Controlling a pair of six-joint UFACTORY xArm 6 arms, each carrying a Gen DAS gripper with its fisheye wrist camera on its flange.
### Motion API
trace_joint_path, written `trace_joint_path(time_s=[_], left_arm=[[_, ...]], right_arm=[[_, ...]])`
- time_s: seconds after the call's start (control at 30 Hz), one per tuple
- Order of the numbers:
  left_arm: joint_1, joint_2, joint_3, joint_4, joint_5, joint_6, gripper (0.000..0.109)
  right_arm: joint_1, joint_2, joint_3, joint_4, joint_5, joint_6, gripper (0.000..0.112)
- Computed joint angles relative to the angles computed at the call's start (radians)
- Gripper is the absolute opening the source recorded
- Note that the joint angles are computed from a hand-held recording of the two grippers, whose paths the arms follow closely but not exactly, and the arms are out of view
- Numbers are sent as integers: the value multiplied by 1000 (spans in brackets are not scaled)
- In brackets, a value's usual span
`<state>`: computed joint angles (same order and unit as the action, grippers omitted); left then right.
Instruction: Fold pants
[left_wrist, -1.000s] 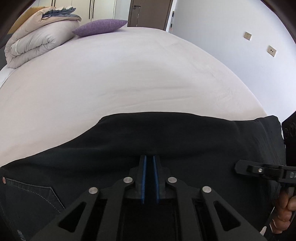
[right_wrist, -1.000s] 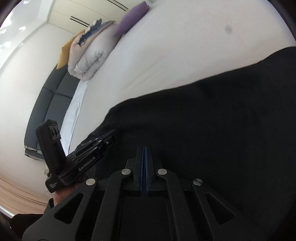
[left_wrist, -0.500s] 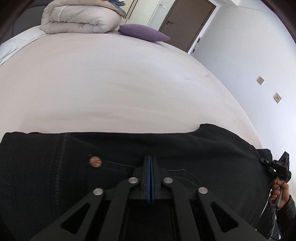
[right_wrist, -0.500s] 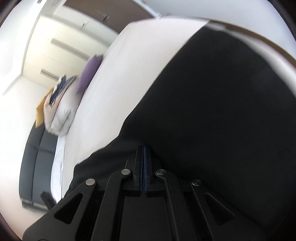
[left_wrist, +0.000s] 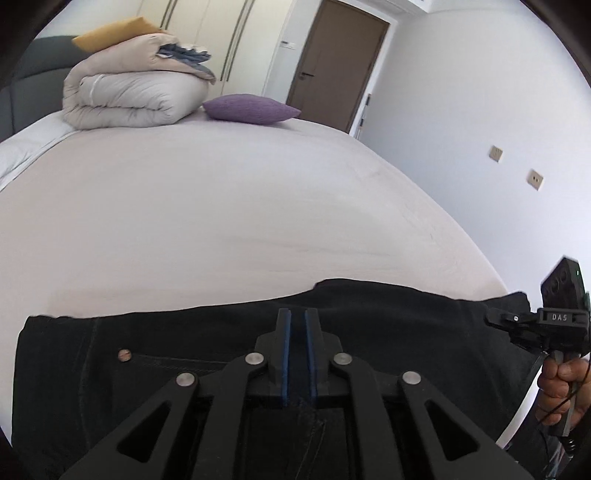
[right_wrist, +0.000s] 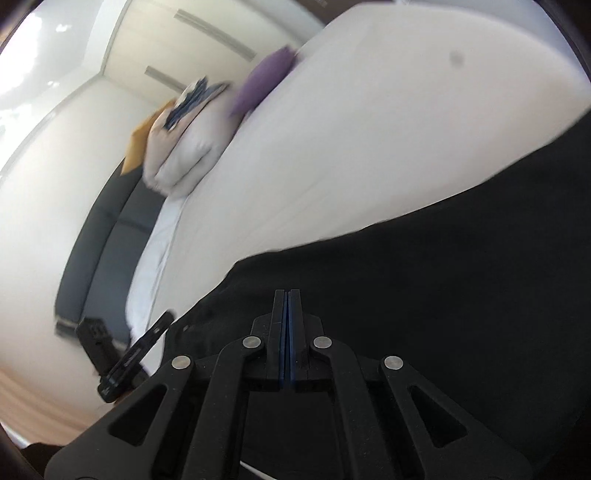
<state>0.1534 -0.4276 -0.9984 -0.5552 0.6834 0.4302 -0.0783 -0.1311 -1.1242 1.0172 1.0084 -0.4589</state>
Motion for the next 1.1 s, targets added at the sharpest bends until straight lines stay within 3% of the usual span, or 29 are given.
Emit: trace_joint_path(time_s=[0.13, 0.27, 0.33, 0.43, 0.53, 0.67, 0.7, 0.77, 0.83, 0.93, 1.03, 1.1], left_arm=[[-30, 104, -5, 69, -40, -114, 10], [38, 168, 9, -129, -11, -34, 2], [47, 180, 5, -170, 1, -9, 2], [42, 187, 11, -197, -13, 11, 2], [35, 187, 18, -211, -24, 17, 3], [27, 194, 5, -190, -31, -4, 3], [30, 193, 6, -191, -28, -2, 4], [36, 195, 2, -191, -21, -2, 4], [41, 198, -7, -184, -11, -9, 4], [19, 225, -38, -139, -28, -56, 4], [6, 200, -20, -80, -36, -97, 4], [1, 201, -21, -59, -41, -112, 4]], right_arm=[[130, 189, -137, 9, 79, 39, 0], [239, 383, -237, 31, -20, 114, 0], [274, 442, -258, 167, -91, 87, 0], [247, 399, -197, 207, -165, 25, 0], [118, 359, -152, 225, -228, 44, 0], [-47, 249, -42, 132, -386, 160, 0], [-129, 215, -22, 127, -366, 171, 0], [-204, 158, 8, 199, -295, 74, 0], [-232, 135, 9, 238, -128, -60, 0], [-204, 164, 25, 232, 18, -87, 0], [-214, 219, 40, 228, 26, -127, 0], [-230, 207, 34, 173, -39, -144, 0]])
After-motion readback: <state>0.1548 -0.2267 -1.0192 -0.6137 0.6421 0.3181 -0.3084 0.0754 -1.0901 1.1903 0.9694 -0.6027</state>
